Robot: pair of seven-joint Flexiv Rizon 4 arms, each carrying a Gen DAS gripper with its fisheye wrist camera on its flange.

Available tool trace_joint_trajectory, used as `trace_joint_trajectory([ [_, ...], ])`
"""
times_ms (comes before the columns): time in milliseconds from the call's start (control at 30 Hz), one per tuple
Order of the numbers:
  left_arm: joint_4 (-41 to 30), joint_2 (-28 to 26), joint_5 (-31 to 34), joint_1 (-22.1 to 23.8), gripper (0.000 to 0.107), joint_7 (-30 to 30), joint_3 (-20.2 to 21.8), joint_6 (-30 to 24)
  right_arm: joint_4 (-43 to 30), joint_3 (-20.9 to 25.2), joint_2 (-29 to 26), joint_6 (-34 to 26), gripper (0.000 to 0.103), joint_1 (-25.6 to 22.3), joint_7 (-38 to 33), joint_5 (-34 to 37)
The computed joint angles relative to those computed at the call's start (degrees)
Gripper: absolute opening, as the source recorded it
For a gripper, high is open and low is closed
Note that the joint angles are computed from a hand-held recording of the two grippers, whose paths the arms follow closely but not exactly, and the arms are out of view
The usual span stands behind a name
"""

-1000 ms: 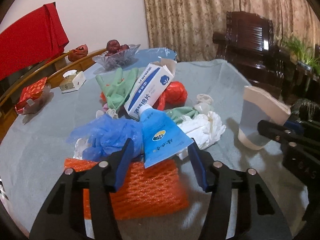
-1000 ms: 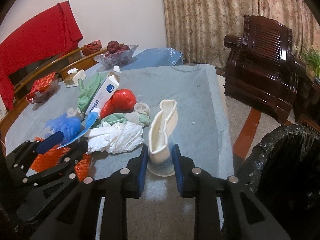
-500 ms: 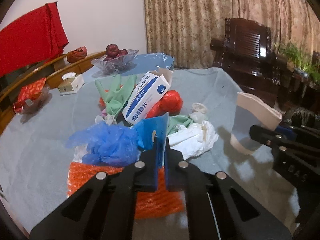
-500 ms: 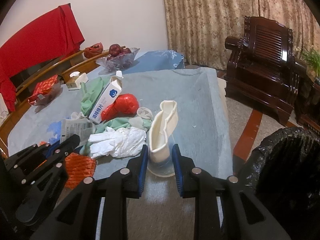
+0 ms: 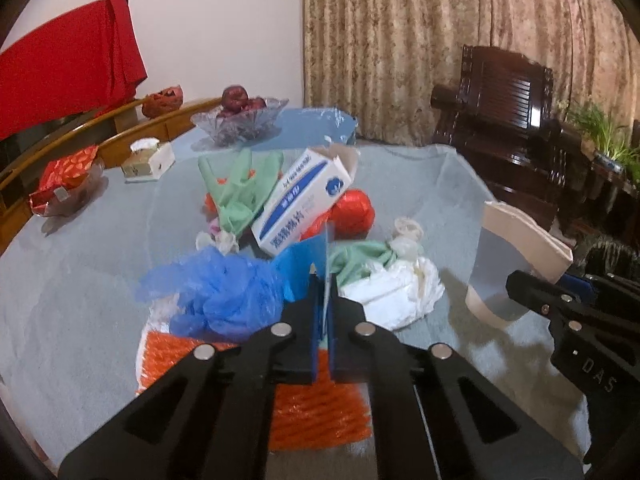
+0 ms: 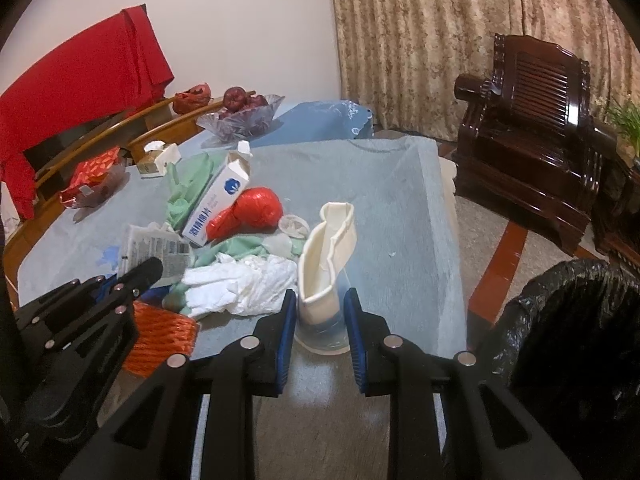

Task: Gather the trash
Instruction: 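Carry the cup and blue packet in both grippers over the black trash bin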

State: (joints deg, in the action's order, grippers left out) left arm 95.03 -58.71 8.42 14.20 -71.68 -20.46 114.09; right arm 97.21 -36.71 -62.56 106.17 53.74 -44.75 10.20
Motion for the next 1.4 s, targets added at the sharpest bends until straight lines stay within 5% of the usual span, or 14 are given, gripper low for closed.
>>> trace_joint_trajectory([
  [367, 3.97, 2.75, 8.92, 6.79, 0.002, -4.98, -7.16, 5.06, 1.59, -2.16, 2.03, 3.94, 0.025, 2.42, -3.41, 3.51],
  [733, 9.32, 4.75, 18.98, 14.23, 0.002, -8.15, -18.54, 2.25, 10.61, -6.44, 7.21, 7.98, 0.025, 8.32, -9.77, 13.11],
  [1033, 12.44, -0.77, 20.02, 18.11, 0.002, -0.64, -31.42, -4.54, 23.68, -12.56, 8.82, 8.12, 0.025, 15.62, -10.08, 21.09],
  [1400, 12.22, -7.43, 14.46, 12.97, 0.002, 11.21, -36.55, -12.65, 35.36, -13.73, 6.58, 6.37, 0.025, 17.55, -0.88, 20.61],
])
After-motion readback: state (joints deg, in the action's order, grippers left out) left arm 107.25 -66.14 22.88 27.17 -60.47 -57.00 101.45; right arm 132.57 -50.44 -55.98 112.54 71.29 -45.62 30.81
